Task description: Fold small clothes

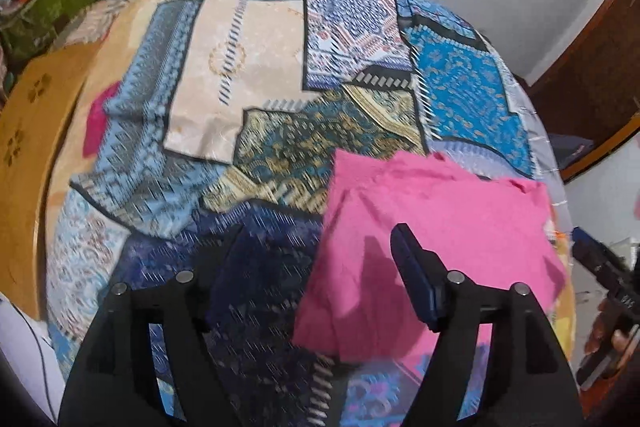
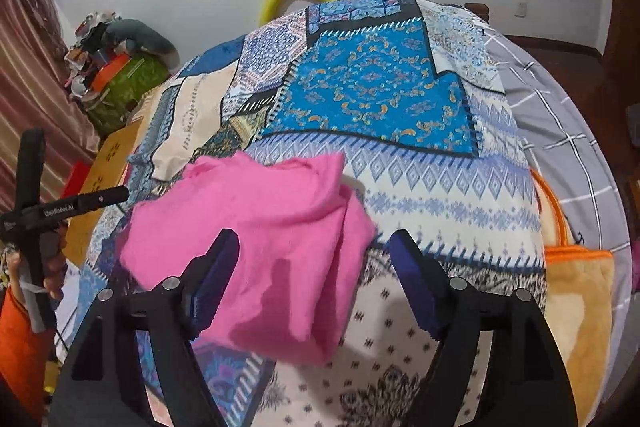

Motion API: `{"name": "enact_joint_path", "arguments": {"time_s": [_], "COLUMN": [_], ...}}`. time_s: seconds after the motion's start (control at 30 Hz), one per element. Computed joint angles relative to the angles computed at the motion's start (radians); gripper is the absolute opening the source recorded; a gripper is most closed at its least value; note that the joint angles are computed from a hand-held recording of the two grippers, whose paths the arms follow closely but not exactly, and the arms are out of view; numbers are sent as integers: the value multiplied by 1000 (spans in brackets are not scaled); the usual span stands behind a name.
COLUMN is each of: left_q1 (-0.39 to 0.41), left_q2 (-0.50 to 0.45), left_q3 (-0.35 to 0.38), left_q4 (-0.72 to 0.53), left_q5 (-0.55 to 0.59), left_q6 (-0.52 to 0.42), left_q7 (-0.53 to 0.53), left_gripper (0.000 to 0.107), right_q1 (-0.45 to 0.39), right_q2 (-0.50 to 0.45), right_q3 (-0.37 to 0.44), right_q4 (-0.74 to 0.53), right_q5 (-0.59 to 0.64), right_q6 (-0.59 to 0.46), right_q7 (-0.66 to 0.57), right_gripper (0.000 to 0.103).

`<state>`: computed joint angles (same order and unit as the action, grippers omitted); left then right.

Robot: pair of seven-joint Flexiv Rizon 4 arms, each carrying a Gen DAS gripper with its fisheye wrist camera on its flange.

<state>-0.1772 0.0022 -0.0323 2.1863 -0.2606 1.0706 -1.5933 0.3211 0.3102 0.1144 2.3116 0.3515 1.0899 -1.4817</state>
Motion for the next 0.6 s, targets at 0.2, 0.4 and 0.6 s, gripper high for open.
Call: {"name": "enact_joint_path", "arguments": {"time_s": [0.2,0.4,0.6], "left_q1": [-22,-28,-41], "left_q2": [-7,-63,-97], "left_q3": [-12,-30,-39], "left_q4": [32,31,12], "left_q5": [-130,-237,-164], "left_q6": [-32,-45,5], "left_q7": [67,104,85], "left_gripper": [74,74,74], "right_q1": [19,34,36], "right_q2": [-2,-42,-86], "right_q3": [2,-6,1], "right_q4": [14,1,-17], "right_q5": [41,109,167], "right_q6": [-40,-46,-20], "right_q7": [-1,-24,-78], "right_gripper": [75,75,76]}}
